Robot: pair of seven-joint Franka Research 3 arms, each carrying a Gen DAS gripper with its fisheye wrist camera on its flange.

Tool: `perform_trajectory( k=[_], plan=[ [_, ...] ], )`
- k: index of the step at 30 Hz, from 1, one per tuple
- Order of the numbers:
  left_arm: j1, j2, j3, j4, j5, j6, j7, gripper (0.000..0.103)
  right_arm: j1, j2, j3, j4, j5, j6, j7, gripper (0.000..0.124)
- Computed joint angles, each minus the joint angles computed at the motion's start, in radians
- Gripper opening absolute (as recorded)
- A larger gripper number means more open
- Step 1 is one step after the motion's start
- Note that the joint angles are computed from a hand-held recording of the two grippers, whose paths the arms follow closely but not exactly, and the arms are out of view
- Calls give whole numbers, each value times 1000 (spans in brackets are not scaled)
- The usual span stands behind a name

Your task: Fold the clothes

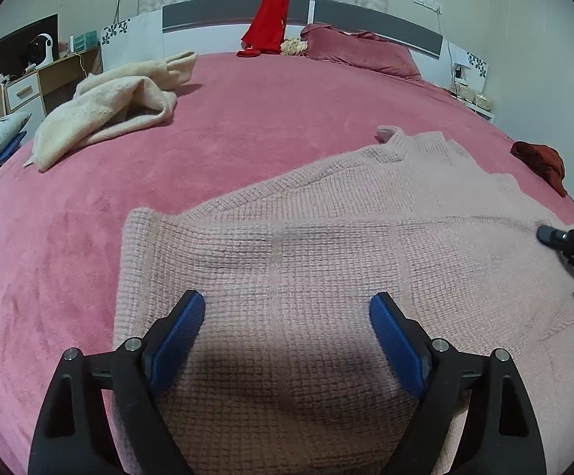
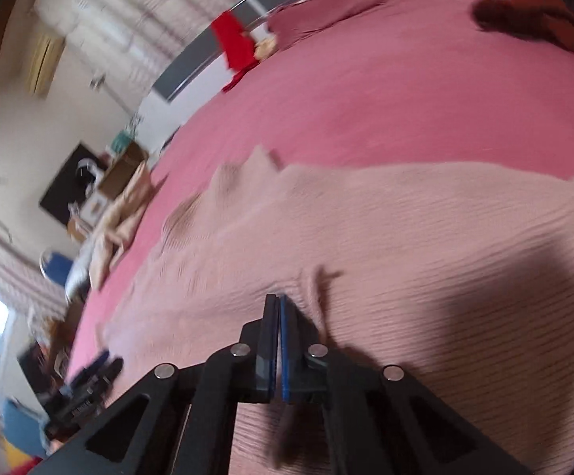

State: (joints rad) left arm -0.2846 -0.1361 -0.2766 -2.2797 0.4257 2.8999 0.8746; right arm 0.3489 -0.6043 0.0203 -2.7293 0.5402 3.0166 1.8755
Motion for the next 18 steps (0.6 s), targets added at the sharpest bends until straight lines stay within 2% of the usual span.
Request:
perform_trajectory(
  k=[1,2,3,5,7,8,9,11,12,14,15,17,18],
  plan=[
    [-3,-2,4,-2,-10,1,9,87,-17,-19,16,-4,24,-4,4,11],
    [-3,-2,4,-1,-12,1,12,87,-32,-38,33,-11,-21,-4,62,22],
    [1,1,-1,5,2,-4,2,87,-13,-52,24,-16,-35,8,74,27],
    [9,5,-12,16,37,-19,-24,87,120,-55,-44,-1,22,42,-34,27],
    [11,3,-17,21,65,-36,-43,87,206,-40,-71,22,15,6,-111,27],
    [10,1,-17,23,70,-44,-44,88,223,-27,-59,35,45,-24,-171,27],
    [7,1,-16,26,70,-51,-42,88,206,-17,-30,40,32,-58,-176,27],
    [0,1,-10,29,56,-58,-28,88,104,-5,52,46,-58,-152,-97,21],
    [-1,0,-8,27,53,-55,-26,88,89,-25,55,21,-46,-138,-83,15],
    [0,-3,-8,21,55,-48,-29,88,58,-64,59,-22,-32,-117,-51,14],
    [2,-2,-10,22,62,-49,-34,88,21,-80,73,-24,-50,-142,-26,13],
    [0,-5,-10,23,63,-61,-31,88,10,-107,45,-13,-72,-207,-45,14],
    [-8,-6,-7,32,44,-82,-11,88,-5,-114,47,4,-100,-250,-61,20]
  ],
)
